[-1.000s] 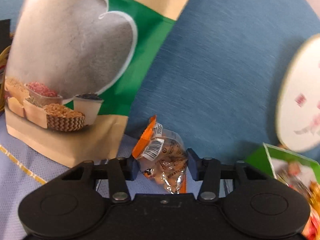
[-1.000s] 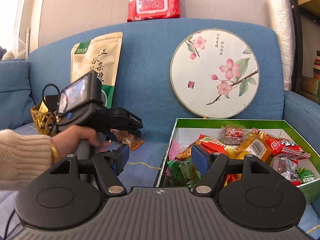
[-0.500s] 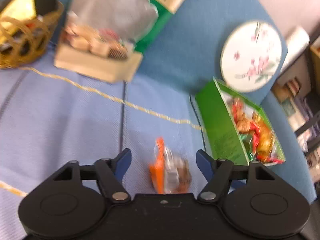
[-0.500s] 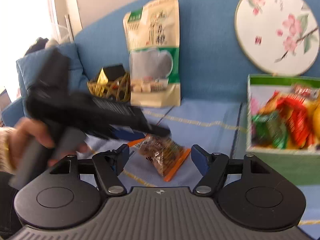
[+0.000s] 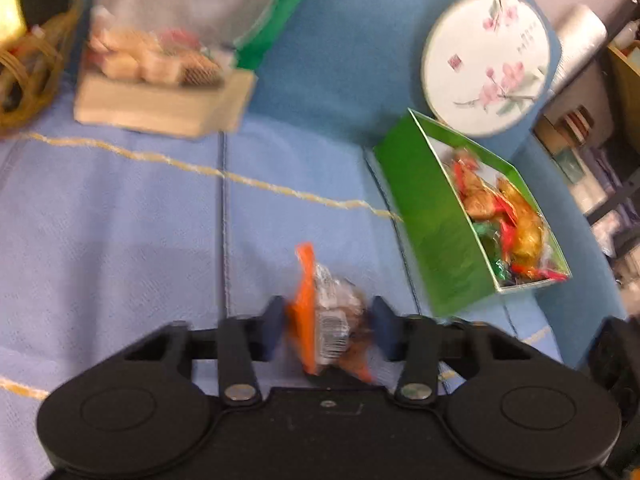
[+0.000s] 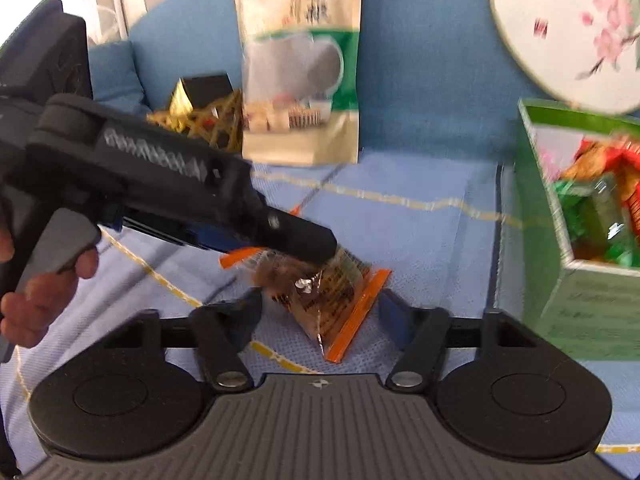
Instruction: Organize snacks
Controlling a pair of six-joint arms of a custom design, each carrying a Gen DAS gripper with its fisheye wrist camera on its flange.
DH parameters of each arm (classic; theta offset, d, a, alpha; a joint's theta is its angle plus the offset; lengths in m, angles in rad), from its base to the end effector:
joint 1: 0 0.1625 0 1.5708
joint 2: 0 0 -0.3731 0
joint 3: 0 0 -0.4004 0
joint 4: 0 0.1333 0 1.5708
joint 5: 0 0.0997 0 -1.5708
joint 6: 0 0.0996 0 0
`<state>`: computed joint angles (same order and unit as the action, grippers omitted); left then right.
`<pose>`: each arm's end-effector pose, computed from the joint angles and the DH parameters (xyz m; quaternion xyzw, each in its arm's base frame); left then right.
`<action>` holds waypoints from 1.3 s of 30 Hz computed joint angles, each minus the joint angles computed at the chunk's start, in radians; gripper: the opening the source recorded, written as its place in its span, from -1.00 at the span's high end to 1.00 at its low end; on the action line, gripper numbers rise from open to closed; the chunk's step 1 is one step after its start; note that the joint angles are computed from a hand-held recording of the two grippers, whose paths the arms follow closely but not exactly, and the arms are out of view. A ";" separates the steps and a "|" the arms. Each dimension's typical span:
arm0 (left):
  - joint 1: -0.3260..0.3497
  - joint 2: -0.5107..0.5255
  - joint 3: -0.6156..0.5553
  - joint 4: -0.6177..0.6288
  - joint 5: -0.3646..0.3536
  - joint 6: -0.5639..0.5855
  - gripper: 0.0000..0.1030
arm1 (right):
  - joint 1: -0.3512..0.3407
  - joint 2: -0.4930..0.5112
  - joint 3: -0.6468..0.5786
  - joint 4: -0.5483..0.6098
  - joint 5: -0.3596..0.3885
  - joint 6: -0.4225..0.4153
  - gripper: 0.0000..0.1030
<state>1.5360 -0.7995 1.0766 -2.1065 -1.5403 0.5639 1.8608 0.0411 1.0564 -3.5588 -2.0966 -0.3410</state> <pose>0.1096 -0.7713 0.2497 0.2905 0.9480 -0.1205 0.0483 0.2757 -0.6326 -0.1859 0.1640 -0.8632 0.4098 0.2451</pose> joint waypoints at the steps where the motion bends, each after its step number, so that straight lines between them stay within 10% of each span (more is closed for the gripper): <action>1: -0.001 0.000 0.001 -0.004 -0.005 -0.006 -0.08 | -0.002 -0.009 0.014 -0.011 0.014 0.008 -0.35; 5: -0.021 -0.017 0.030 -0.027 0.008 0.006 0.13 | 0.003 -0.015 0.024 -0.058 0.016 0.001 0.29; 26: -0.169 0.049 0.055 -0.120 -0.224 0.017 0.11 | -0.016 -0.052 0.033 -0.652 -0.083 -0.243 0.42; 28: -0.180 0.077 0.049 -0.158 -0.173 0.009 -0.25 | -0.023 -0.014 -0.033 -0.664 -0.153 -0.297 0.07; 29: -0.184 0.078 0.072 -0.223 -0.144 0.017 -1.00 | -0.025 0.002 -0.064 -0.639 -0.193 -0.305 0.02; 34: -0.168 0.039 0.173 -0.458 -0.088 -0.009 -1.00 | -0.028 -0.021 -0.018 -0.614 -0.166 -0.236 -0.10; 39: -0.164 -0.033 0.240 -0.486 -0.027 0.027 -1.00 | -0.009 -0.009 -0.017 -0.617 -0.161 -0.277 -0.84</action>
<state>1.3722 -0.8322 1.3165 -2.5930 -1.5668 0.5911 1.8523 0.0320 1.0398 -4.1761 -2.2579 -0.6179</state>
